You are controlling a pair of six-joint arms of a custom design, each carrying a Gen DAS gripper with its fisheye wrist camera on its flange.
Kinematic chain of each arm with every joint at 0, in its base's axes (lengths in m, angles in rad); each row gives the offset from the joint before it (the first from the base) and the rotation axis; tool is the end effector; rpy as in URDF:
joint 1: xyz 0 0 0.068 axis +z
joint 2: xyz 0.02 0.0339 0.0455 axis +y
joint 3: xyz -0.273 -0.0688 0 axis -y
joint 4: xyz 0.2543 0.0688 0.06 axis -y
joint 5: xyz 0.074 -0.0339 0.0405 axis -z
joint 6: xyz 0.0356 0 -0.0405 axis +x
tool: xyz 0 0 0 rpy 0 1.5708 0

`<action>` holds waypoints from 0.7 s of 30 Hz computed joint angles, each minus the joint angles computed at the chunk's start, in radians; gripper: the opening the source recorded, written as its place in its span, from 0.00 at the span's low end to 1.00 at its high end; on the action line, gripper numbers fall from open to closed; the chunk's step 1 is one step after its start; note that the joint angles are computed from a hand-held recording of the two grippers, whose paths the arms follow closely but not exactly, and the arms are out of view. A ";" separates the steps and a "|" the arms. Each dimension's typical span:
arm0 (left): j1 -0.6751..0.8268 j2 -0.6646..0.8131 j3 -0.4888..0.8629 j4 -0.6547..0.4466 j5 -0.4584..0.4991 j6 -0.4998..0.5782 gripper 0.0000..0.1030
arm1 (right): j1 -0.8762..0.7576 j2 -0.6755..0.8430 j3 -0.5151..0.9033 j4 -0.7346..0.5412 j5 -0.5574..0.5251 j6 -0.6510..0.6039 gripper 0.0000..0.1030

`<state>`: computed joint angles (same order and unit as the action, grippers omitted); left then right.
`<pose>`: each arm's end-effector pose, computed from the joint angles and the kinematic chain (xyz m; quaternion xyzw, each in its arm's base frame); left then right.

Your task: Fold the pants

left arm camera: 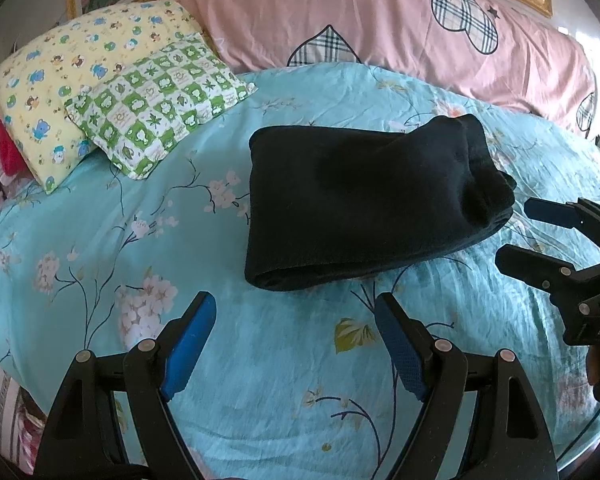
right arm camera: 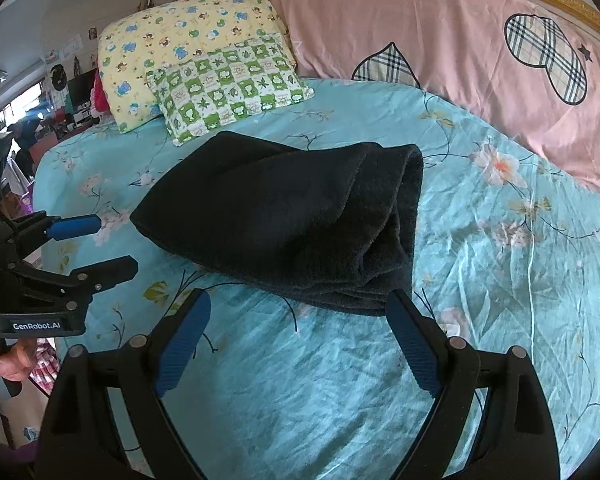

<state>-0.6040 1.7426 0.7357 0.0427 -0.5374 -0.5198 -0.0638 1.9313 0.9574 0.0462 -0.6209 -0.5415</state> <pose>0.2679 -0.1627 0.1137 -0.0405 0.9226 0.0610 0.3787 0.3712 -0.0030 0.1100 -0.3075 0.8549 0.1870 0.3736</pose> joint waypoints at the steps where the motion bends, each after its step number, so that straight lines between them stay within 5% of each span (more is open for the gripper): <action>1: 0.001 0.001 0.002 0.000 0.000 0.001 0.80 | 0.000 0.001 0.003 -0.003 0.000 -0.003 0.87; 21: 0.004 0.028 0.040 -0.016 0.011 0.011 0.80 | -0.012 0.017 0.042 -0.038 -0.028 -0.008 0.87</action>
<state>-0.6002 1.7710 0.7753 0.0262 -0.5263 -0.5084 -0.0763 1.9483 0.9997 0.0078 -0.6487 -0.5491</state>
